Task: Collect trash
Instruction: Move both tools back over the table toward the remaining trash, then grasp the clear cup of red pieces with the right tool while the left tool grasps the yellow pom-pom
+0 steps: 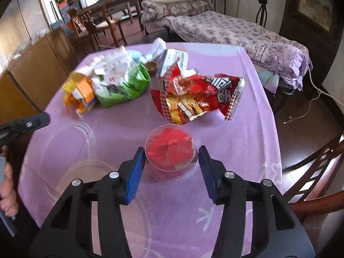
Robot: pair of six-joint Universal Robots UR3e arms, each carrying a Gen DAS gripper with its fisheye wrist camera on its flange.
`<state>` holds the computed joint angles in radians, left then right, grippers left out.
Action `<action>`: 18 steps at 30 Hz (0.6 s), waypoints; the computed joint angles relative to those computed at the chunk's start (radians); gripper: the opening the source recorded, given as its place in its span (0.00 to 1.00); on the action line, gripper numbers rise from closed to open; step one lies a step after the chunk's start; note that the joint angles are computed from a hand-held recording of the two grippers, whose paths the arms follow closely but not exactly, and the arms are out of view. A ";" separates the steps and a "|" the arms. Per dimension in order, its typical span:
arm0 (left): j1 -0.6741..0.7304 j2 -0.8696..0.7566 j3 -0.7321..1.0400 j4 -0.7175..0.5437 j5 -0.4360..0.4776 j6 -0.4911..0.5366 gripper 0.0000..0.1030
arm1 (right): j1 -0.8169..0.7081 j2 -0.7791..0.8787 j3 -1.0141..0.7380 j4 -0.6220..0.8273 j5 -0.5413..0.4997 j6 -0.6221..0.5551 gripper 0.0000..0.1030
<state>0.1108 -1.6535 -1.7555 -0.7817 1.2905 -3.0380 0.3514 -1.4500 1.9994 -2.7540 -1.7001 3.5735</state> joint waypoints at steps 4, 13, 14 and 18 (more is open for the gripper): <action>-0.011 -0.072 0.103 -0.036 0.014 -0.037 0.84 | 0.015 0.010 -0.012 -0.005 0.018 -0.020 0.49; -0.063 -0.252 0.303 -0.067 0.070 -0.092 0.78 | -0.010 0.001 0.000 -0.010 0.065 -0.037 0.49; -0.064 -0.270 0.319 -0.079 0.066 -0.094 0.76 | -0.015 -0.002 0.004 -0.011 0.073 -0.034 0.49; -0.059 -0.305 0.349 -0.097 0.044 -0.106 0.74 | -0.024 0.000 0.008 -0.017 0.093 -0.031 0.49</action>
